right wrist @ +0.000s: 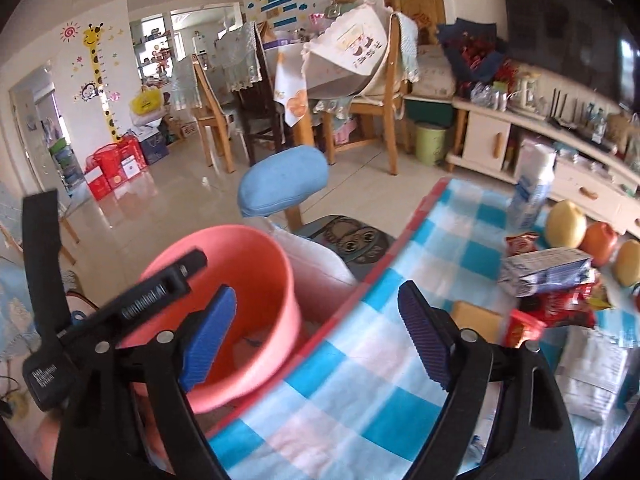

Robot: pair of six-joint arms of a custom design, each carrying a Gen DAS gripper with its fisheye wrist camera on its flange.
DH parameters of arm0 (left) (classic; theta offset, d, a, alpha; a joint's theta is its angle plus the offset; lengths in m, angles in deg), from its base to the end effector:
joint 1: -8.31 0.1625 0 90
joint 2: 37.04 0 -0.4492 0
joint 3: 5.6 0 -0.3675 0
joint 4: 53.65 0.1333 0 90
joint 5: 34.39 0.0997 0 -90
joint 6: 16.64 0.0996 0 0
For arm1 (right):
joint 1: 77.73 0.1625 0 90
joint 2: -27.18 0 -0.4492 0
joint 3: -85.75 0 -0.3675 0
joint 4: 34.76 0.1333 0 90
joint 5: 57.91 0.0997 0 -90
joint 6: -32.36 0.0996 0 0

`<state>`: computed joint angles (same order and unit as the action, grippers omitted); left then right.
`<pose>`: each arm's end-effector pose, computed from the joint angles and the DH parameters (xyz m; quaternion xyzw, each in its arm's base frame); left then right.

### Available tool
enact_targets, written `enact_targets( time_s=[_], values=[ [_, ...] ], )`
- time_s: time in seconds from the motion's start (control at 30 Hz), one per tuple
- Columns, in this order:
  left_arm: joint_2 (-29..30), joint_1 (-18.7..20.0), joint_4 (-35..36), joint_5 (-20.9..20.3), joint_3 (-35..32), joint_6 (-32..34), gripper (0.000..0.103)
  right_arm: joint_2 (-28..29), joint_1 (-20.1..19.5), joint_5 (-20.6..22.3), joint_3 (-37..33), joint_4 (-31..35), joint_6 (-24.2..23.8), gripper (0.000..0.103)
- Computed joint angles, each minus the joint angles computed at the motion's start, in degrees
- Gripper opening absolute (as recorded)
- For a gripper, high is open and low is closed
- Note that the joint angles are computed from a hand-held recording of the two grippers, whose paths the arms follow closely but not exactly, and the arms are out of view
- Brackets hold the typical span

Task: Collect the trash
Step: 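Drop the paper packet into the pink bucket with the left tool while the right tool drops the bag, then move both tools back over the table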

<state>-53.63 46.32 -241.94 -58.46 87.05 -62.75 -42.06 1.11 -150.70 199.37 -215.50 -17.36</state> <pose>-0.3557 -0.5626 -0.0658 -0.0625 0.8276 -0.5093 0.2278 0.0171 -0.5769 0.3290 0.2944 -0.8706 0.3279 0.2187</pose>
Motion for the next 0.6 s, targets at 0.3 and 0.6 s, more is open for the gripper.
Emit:
enact_targets(
  time_s=[0.3,0.6],
  values=[
    [9.2,-2.8,-18.4,4.2,-11.8,29.6,0.094,-3.4,-3.4,0.3,4.2,-4.6,-4.9,0.084],
    [10.5,-3.5,-6.0,2.8,-16.3,26.6,0.094,-8.5,-8.5,4.3,7.4,-5.0,-5.4,0.089]
  ],
)
